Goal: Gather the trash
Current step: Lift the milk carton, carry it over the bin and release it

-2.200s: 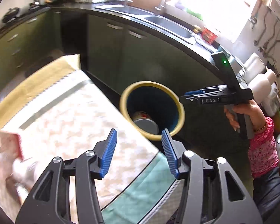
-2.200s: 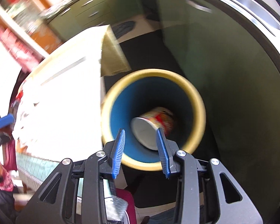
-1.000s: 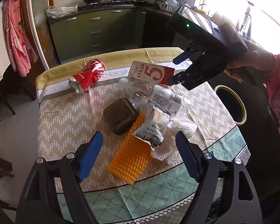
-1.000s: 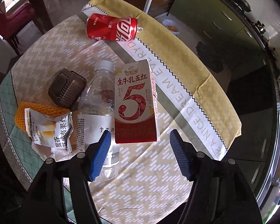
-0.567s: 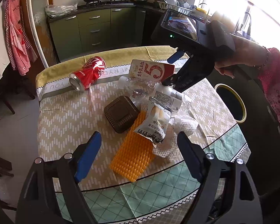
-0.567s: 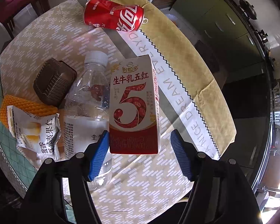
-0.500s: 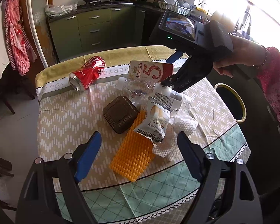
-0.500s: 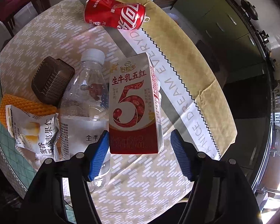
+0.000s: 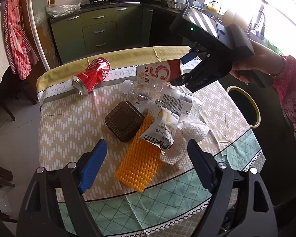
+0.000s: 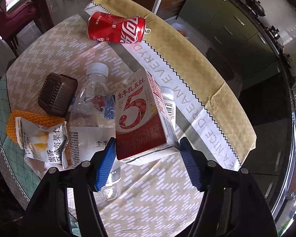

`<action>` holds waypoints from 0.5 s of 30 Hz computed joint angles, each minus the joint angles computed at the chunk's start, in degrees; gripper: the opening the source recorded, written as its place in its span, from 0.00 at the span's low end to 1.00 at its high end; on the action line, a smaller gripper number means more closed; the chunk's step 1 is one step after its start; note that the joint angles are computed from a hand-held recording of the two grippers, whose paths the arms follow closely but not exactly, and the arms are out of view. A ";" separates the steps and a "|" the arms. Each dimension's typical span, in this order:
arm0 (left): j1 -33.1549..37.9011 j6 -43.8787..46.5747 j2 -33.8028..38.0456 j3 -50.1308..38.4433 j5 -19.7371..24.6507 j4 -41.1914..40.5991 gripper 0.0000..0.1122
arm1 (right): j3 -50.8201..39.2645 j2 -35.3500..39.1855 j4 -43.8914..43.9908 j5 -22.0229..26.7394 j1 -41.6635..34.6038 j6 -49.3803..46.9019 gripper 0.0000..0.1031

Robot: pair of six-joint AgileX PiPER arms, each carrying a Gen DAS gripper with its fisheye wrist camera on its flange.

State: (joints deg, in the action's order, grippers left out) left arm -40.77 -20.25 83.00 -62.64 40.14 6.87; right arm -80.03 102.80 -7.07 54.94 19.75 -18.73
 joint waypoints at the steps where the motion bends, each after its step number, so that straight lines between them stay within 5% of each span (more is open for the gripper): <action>1: -0.15 -0.11 0.04 -0.08 0.11 0.11 0.71 | 0.19 -0.60 1.97 0.33 -0.96 -0.81 0.63; 8: -1.57 -1.32 0.22 -1.22 1.24 1.58 0.71 | 3.60 -5.53 16.55 2.90 -9.56 -7.26 0.63; 15: -3.63 -2.86 1.03 -2.63 2.12 3.22 0.71 | 7.57 -10.04 20.35 4.88 -15.08 -9.36 0.62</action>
